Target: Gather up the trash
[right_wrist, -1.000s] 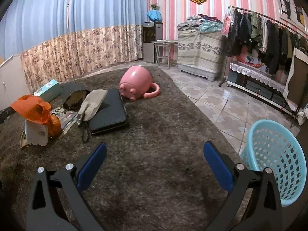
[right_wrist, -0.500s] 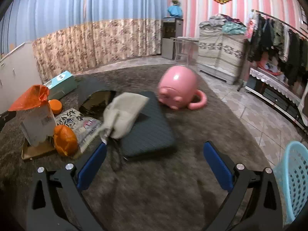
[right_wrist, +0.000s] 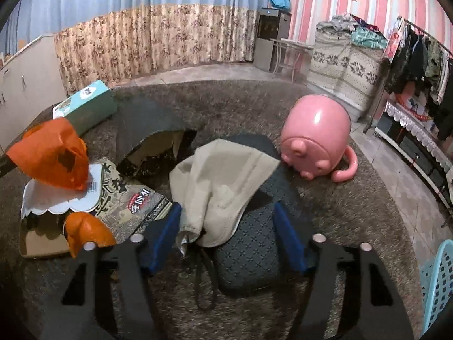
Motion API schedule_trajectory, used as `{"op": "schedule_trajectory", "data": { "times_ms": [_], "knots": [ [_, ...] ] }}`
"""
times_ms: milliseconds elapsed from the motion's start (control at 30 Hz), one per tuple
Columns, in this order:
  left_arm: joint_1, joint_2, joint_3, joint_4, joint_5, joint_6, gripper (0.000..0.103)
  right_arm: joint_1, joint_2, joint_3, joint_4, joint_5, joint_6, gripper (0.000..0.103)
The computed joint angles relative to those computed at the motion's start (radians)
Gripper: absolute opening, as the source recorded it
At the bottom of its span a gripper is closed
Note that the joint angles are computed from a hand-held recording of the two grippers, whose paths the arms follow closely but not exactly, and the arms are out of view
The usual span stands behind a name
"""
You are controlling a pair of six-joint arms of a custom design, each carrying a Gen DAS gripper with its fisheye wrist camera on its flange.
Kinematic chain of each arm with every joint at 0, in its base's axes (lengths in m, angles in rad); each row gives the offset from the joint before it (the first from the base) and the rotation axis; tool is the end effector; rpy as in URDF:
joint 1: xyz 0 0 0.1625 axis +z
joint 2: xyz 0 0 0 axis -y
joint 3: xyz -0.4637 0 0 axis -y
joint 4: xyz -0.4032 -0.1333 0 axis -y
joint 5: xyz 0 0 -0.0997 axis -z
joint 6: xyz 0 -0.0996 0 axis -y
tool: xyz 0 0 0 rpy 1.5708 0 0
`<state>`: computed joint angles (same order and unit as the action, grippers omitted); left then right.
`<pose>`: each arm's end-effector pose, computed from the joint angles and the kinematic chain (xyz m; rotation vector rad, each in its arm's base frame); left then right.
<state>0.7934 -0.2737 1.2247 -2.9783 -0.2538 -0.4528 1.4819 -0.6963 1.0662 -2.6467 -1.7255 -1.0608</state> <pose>-0.3842 -0.7179 -0.0189 -0.0310 1.9952 -1.2494 0.0401 -0.8784 0.3039 1.1264 -2.2883 0.6809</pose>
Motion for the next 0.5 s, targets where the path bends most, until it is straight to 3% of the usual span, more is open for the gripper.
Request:
{"op": "schedule_trajectory", "data": {
  "times_ms": [33,200,233,300,500],
  "knots": [
    [0.001,-0.007,0.008,0.049,-0.012,-0.044,0.011,-0.003,-0.005,-0.002,0.023,0.014,0.0,0.042],
    [-0.016,-0.017,0.04,0.139,-0.009,-0.15,0.041,-0.017,-0.04,0.024,0.034,0.067,-0.013,0.025],
    [-0.023,-0.016,0.047,0.14,-0.006,-0.164,0.049,-0.02,-0.045,0.027,0.026,0.072,-0.017,0.025],
    [-0.033,-0.006,0.045,0.122,-0.017,-0.172,0.056,-0.033,-0.069,0.04,0.027,0.094,-0.004,0.025],
    [-0.045,0.087,-0.086,0.072,-0.053,-0.09,0.066,-0.074,-0.118,0.043,0.043,0.113,0.021,0.025]
  ]
}}
